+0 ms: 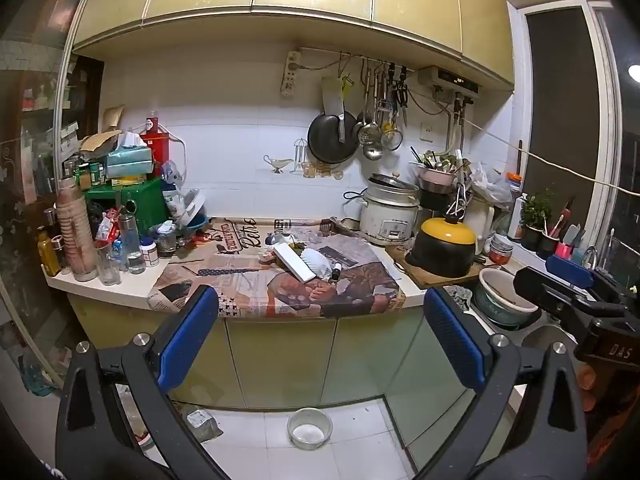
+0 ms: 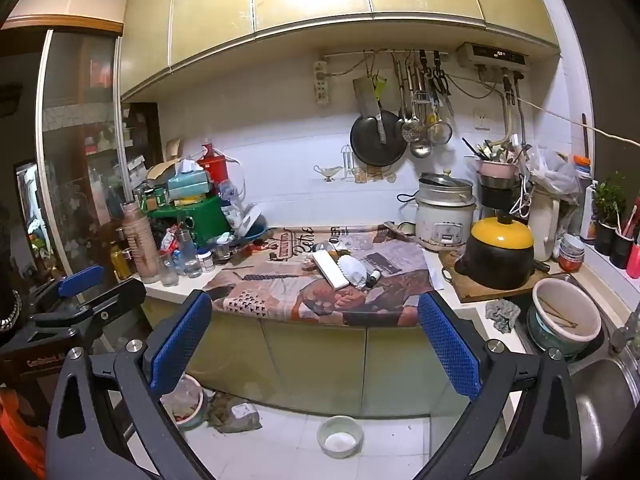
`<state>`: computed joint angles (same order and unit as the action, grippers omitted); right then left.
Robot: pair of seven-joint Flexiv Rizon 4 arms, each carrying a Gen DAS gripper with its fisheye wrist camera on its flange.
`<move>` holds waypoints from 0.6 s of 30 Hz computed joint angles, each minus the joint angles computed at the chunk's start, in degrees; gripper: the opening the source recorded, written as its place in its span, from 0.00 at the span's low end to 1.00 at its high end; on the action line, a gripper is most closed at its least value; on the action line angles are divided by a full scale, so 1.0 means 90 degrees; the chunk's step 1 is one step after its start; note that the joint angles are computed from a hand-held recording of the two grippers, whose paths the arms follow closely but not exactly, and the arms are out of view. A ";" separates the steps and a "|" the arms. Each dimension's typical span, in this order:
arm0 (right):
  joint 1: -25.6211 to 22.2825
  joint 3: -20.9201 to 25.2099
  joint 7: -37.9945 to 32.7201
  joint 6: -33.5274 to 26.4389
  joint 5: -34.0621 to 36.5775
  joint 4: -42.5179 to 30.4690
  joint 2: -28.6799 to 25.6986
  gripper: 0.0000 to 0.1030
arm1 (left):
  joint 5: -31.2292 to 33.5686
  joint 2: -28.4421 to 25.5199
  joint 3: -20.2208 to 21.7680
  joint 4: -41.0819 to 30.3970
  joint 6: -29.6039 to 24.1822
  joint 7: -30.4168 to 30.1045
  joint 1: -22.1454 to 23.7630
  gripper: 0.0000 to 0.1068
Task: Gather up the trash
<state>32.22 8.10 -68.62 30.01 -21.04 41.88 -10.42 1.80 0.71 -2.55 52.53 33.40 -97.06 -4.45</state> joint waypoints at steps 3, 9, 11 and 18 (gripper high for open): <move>0.0016 0.0005 0.0017 -0.0001 -0.0026 0.0024 0.0017 1.00 | -0.0089 0.0042 0.0022 0.0064 0.0001 -0.0079 -0.0001 0.96; 0.0031 0.0016 0.0067 -0.0024 -0.0054 0.0036 0.0030 1.00 | -0.0131 0.0079 0.0001 0.0074 -0.0117 -0.0236 0.0022 0.96; 0.0031 0.0008 0.0064 -0.0032 -0.0058 0.0011 0.0012 1.00 | -0.0121 0.0105 -0.0004 0.0077 -0.0173 -0.0277 0.0016 0.96; -0.0042 0.0016 0.0048 -0.0033 0.0011 0.0075 0.0053 1.00 | -0.0281 0.0124 0.0065 0.0326 -0.0037 -0.0206 0.0072 0.96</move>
<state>31.85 8.25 -68.19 29.71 -20.94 42.55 -9.95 -0.73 1.83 -1.97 55.46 33.07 -98.91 -3.80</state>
